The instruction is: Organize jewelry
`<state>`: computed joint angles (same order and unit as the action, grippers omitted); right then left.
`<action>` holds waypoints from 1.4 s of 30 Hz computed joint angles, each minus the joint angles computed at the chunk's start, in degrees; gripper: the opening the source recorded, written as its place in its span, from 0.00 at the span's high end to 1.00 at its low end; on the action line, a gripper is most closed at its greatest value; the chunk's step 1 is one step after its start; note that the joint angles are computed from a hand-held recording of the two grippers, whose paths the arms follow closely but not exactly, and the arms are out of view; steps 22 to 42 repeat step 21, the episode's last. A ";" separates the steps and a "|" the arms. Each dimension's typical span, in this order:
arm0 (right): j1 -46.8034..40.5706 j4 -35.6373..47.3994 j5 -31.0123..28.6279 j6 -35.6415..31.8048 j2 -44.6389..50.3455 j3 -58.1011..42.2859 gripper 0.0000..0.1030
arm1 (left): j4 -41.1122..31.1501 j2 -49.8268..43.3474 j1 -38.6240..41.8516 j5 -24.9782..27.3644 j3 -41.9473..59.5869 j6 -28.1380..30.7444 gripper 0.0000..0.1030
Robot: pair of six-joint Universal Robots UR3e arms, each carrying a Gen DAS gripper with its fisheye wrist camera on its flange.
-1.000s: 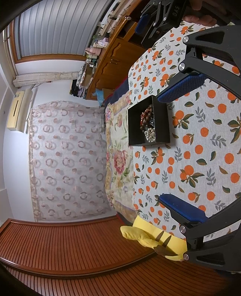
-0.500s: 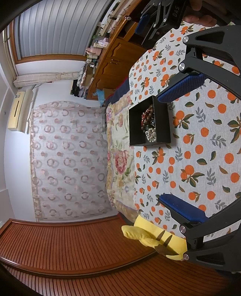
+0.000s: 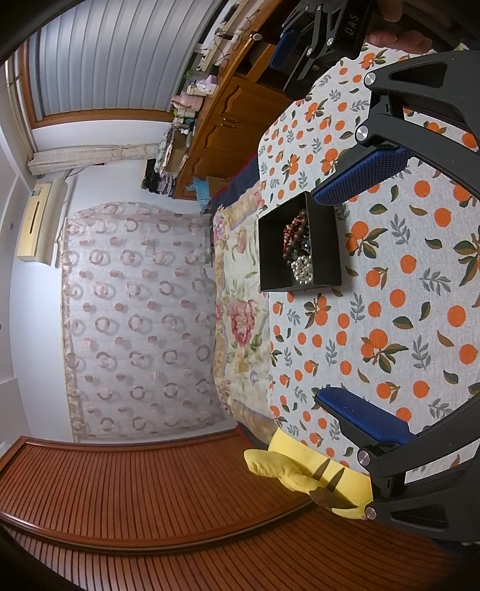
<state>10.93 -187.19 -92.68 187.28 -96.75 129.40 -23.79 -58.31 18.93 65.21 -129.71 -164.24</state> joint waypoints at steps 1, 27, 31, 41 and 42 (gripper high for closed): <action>-0.26 -0.09 0.23 -0.09 -0.14 0.20 0.02 | 0.00 0.00 0.00 0.00 0.00 0.00 0.07; -0.14 -0.38 0.04 -0.06 -0.03 0.25 0.02 | -0.07 -0.32 -0.56 0.40 0.67 -0.40 0.07; -0.14 -0.38 0.04 -0.06 -0.03 0.25 0.02 | -0.07 -0.32 -0.56 0.40 0.67 -0.40 0.07; -0.14 -0.38 0.04 -0.06 -0.03 0.25 0.02 | -0.07 -0.32 -0.56 0.40 0.67 -0.40 0.07; -0.14 -0.38 0.04 -0.06 -0.03 0.25 0.02 | -0.07 -0.32 -0.56 0.40 0.67 -0.40 0.07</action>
